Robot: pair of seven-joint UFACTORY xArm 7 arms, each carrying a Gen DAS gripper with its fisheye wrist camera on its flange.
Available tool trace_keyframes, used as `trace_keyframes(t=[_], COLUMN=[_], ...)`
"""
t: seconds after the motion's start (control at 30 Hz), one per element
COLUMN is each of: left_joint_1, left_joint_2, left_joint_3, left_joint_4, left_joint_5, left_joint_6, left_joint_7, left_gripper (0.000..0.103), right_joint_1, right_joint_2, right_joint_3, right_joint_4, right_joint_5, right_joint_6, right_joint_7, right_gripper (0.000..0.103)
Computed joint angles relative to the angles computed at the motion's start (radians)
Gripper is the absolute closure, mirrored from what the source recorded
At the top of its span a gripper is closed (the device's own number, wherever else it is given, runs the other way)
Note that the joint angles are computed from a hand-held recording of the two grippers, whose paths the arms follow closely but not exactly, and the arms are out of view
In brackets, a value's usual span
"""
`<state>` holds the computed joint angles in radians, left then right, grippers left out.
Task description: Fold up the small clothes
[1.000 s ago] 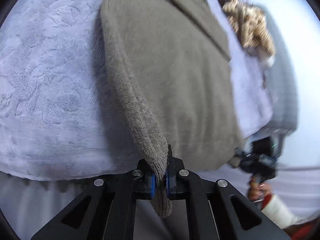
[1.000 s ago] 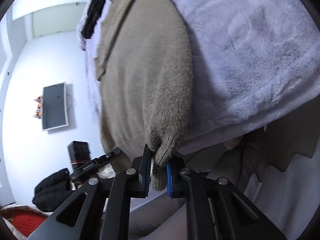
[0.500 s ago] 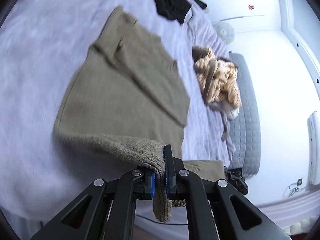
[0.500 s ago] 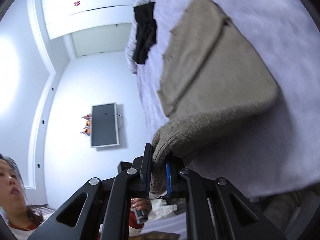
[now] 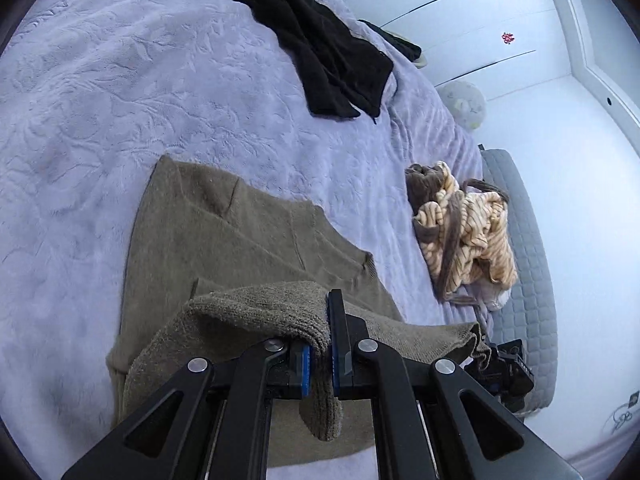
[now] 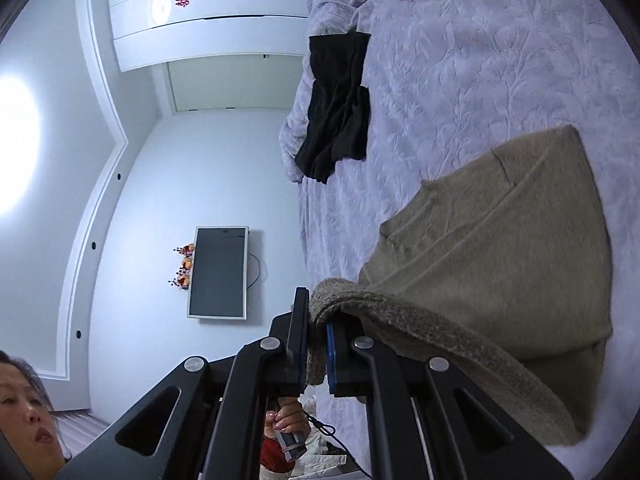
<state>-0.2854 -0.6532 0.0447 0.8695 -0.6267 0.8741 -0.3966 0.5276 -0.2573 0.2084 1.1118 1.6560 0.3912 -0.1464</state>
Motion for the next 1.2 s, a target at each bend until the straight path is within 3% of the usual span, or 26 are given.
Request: trace_keyframes(t=[0.2, 0.4, 0.43, 0.5, 0.53, 0.57, 0.6, 0.63, 0.7, 0.8, 0.93, 1.03, 1.2], left_joint_1=[0.042, 0.087, 0.095, 0.113, 0.131, 0.138, 0.135, 0.131, 0.125, 0.1, 0.068, 0.086, 0.119], left_joint_2=[0.156, 0.214, 0.214, 0.204, 0.187, 0.173, 0.164, 0.155, 0.144, 0.154, 0.23, 0.296, 0.331], left_joint_3=[-0.021, -0.088, -0.106, -0.141, -0.172, -0.187, -0.187, -0.185, -0.188, -0.191, -0.196, -0.212, -0.195], left_joint_4=[0.012, 0.058, 0.073, 0.115, 0.131, 0.142, 0.151, 0.161, 0.171, 0.175, 0.176, 0.181, 0.206], left_joint_5=[0.084, 0.233, 0.276, 0.378, 0.455, 0.505, 0.525, 0.535, 0.551, 0.561, 0.533, 0.584, 0.673], left_joint_6=[-0.007, 0.058, 0.068, 0.11, 0.12, 0.122, 0.13, 0.142, 0.157, 0.162, 0.159, 0.128, 0.14], left_joint_7=[0.026, -0.046, -0.062, -0.098, -0.133, -0.147, -0.143, -0.144, -0.153, -0.118, -0.099, -0.15, -0.214], left_gripper=[0.095, 0.089, 0.081, 0.022, 0.015, 0.015, 0.015, 0.015, 0.015, 0.015, 0.015, 0.015, 0.015], right_joint_1=[-0.052, -0.099, -0.104, -0.114, -0.118, -0.121, -0.123, -0.125, -0.124, -0.112, -0.1, -0.095, -0.106], right_joint_2=[0.175, 0.266, 0.265, 0.253, 0.239, 0.227, 0.211, 0.193, 0.158, 0.145, 0.201, 0.255, 0.235], right_joint_3=[-0.028, -0.017, -0.014, -0.013, -0.014, -0.016, -0.019, -0.021, -0.029, -0.035, -0.019, -0.003, -0.002], right_joint_4=[0.044, 0.034, 0.033, 0.033, 0.03, 0.031, 0.028, 0.027, 0.027, 0.051, 0.128, 0.15, 0.077], right_joint_5=[-0.1, -0.228, -0.243, -0.282, -0.309, -0.34, -0.357, -0.386, -0.444, -0.531, -0.734, -0.84, -0.777], right_joint_6=[0.086, 0.095, 0.095, 0.094, 0.098, 0.099, 0.099, 0.097, 0.108, 0.161, 0.266, 0.284, 0.223], right_joint_7=[0.06, 0.187, 0.204, 0.244, 0.265, 0.285, 0.293, 0.305, 0.317, 0.338, 0.386, 0.464, 0.456], right_gripper=[0.095, 0.092, 0.091, 0.087, 0.075, 0.063, 0.038, 0.036, 0.037, 0.055, 0.056, 0.056, 0.057])
